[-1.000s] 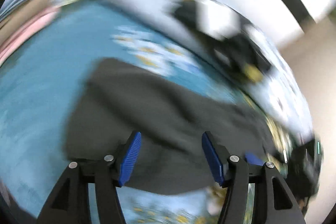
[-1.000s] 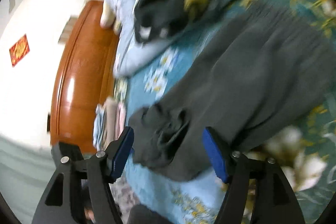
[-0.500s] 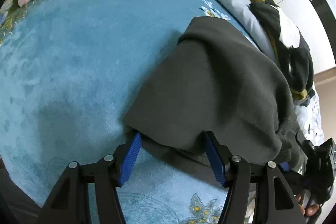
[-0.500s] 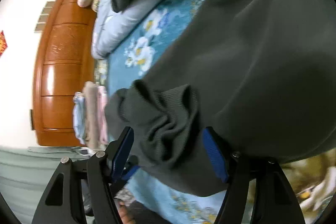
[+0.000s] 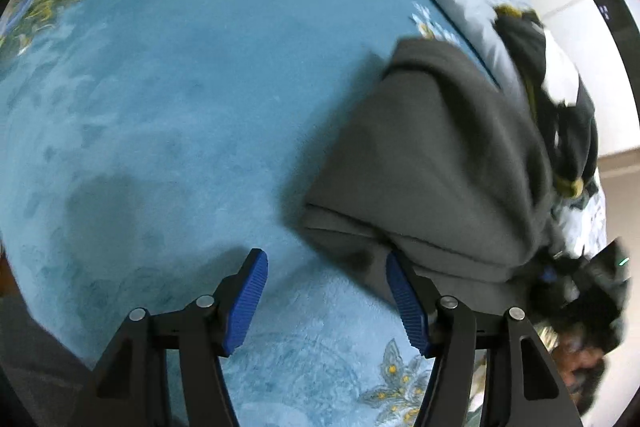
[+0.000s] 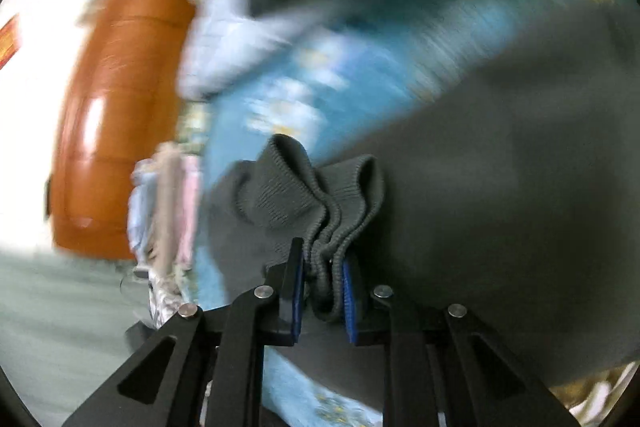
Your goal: Fold clothes
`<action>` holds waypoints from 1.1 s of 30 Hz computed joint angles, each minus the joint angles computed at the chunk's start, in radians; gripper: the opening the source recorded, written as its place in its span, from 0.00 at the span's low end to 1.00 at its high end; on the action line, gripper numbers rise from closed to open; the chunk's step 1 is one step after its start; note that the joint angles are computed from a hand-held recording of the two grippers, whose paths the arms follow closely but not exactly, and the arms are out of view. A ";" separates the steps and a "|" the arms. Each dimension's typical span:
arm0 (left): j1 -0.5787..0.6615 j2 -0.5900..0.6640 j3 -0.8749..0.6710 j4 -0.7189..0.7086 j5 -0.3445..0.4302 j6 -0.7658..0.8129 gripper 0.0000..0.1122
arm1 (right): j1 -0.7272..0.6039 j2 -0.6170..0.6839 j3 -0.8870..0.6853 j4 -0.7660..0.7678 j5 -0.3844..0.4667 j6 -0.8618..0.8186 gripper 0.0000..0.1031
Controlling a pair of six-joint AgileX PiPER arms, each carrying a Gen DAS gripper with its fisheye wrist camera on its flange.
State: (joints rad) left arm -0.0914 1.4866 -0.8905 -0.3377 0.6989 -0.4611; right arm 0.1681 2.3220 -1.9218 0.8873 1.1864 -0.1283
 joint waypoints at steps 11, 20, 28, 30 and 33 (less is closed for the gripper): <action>-0.268 0.310 -0.564 0.047 0.075 -0.001 0.59 | -0.121 -0.153 0.211 0.120 0.029 -0.156 0.50; -0.358 0.598 -0.848 0.165 0.300 0.032 0.59 | -0.440 -0.360 0.521 0.101 -0.147 -0.175 0.79; -0.159 0.294 -0.431 -0.145 0.079 0.194 0.59 | -0.388 -0.262 0.473 0.139 -0.272 -0.079 0.82; -0.113 0.249 -0.375 -0.165 0.058 0.202 0.59 | -0.380 -0.253 0.453 0.115 -0.281 -0.033 0.82; -0.053 0.184 -0.295 -0.212 0.031 0.226 0.59 | -0.374 -0.254 0.451 0.098 -0.308 0.047 0.80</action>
